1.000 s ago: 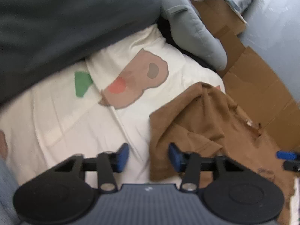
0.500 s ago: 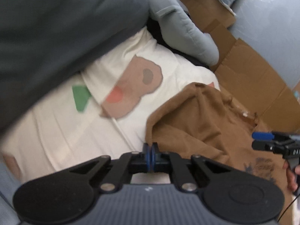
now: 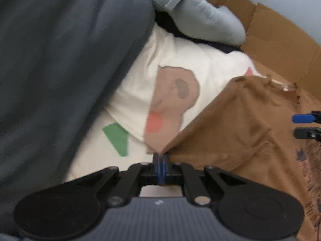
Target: Fold clothes
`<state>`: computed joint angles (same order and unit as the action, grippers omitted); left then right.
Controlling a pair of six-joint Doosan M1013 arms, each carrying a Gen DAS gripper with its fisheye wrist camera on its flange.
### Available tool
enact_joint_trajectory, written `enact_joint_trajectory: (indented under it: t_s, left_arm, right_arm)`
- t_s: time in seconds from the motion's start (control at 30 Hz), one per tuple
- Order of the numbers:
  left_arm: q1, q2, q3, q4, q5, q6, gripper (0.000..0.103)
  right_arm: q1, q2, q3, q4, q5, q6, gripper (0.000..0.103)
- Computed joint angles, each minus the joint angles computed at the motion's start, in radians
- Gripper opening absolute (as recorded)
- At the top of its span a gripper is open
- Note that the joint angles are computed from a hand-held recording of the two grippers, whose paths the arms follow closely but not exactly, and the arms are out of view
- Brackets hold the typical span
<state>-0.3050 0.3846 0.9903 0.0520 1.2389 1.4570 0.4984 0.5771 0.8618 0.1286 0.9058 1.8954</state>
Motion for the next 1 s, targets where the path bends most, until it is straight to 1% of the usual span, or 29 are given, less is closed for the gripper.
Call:
enact_joint_trajectory:
  t_s: [0.13, 0.17, 0.23, 0.27, 0.3, 0.37, 0.5, 0.67, 0.87, 1.0]
  left_arm:
    - [0.003, 0.039, -0.055, 0.036, 0.060, 0.027, 0.003]
    - [0.002, 0.049, -0.068, 0.049, 0.075, 0.029, 0.008]
    - [-0.007, 0.059, -0.082, 0.102, 0.094, -0.011, 0.018]
    - [-0.011, 0.063, -0.087, 0.128, 0.101, -0.039, 0.028]
    - [-0.014, 0.063, -0.088, 0.146, 0.103, -0.065, 0.035]
    - [-0.016, 0.048, -0.071, 0.139, 0.076, -0.110, 0.039]
    - [-0.030, 0.012, -0.034, 0.099, 0.018, -0.206, 0.043]
    - [-0.078, -0.031, 0.026, 0.078, -0.065, -0.304, 0.053]
    - [-0.132, -0.040, 0.052, 0.063, -0.122, -0.308, 0.053]
    - [-0.154, -0.031, 0.065, 0.074, -0.136, -0.318, 0.052]
  right_arm:
    - [0.005, -0.003, 0.007, 0.016, 0.005, 0.000, 0.090]
    - [0.007, -0.004, 0.009, 0.020, 0.006, 0.000, 0.090]
    - [0.010, -0.007, 0.014, 0.025, 0.008, -0.004, 0.090]
    - [0.011, -0.008, 0.015, 0.028, 0.010, -0.006, 0.090]
    - [0.012, -0.010, 0.017, 0.029, 0.011, -0.007, 0.090]
    - [0.014, -0.015, 0.024, 0.034, 0.015, -0.013, 0.090]
    - [0.017, -0.024, 0.034, 0.040, 0.019, -0.030, 0.090]
    - [0.021, -0.030, 0.046, 0.055, 0.012, -0.057, 0.090]
    - [0.025, -0.037, 0.058, 0.032, 0.013, -0.047, 0.090]
    - [0.024, -0.043, 0.072, 0.020, 0.013, -0.037, 0.090]
